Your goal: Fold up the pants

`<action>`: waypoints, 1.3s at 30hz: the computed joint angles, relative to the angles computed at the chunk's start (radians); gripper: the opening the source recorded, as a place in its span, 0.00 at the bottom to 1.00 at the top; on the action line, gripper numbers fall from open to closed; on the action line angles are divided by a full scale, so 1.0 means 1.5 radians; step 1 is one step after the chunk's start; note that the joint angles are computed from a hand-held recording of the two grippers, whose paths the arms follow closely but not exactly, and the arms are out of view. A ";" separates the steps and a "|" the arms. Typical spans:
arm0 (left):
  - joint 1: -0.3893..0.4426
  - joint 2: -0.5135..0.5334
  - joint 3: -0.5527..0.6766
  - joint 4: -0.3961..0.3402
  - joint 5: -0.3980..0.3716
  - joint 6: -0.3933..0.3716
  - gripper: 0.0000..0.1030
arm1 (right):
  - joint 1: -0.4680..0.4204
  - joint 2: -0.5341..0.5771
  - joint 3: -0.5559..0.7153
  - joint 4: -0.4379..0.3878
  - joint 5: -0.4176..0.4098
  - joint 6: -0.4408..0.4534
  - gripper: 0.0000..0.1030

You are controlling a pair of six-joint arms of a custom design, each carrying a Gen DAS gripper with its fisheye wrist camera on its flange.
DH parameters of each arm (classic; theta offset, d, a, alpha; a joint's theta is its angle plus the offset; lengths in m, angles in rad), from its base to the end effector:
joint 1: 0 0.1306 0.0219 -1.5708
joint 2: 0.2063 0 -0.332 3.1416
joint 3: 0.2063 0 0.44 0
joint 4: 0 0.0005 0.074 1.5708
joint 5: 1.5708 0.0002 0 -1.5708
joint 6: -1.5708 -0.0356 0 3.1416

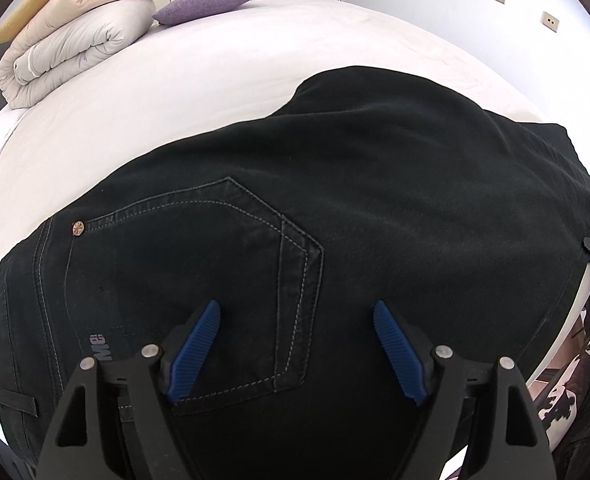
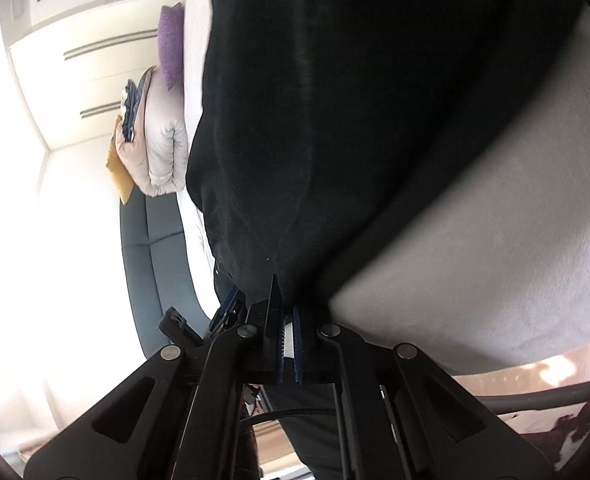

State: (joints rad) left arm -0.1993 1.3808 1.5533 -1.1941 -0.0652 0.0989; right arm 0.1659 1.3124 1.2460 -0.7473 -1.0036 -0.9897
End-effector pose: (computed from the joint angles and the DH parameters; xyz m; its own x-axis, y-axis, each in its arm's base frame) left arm 0.5079 -0.1007 0.4446 -0.8482 0.0708 -0.5249 0.0809 0.9967 0.0038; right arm 0.4956 0.1129 0.3651 -0.9452 0.2971 0.1354 0.2369 0.3387 0.9106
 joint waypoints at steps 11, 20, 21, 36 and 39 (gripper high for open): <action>0.006 -0.005 0.007 -0.022 0.001 0.002 0.80 | -0.037 -0.007 0.133 -0.105 0.003 0.211 0.04; 0.008 -0.020 -0.003 -0.044 -0.011 0.022 0.80 | 0.027 0.205 0.307 -0.084 -0.010 0.154 0.04; 0.011 -0.023 -0.006 -0.044 -0.009 0.023 0.80 | 0.035 0.217 0.316 -0.117 0.015 0.196 0.04; 0.029 -0.100 -0.042 -0.013 0.048 0.069 0.71 | -0.112 0.059 0.198 0.056 0.340 0.016 0.00; 0.018 -0.075 0.006 0.025 0.071 0.073 0.71 | -0.054 0.107 0.271 0.062 0.267 0.049 0.00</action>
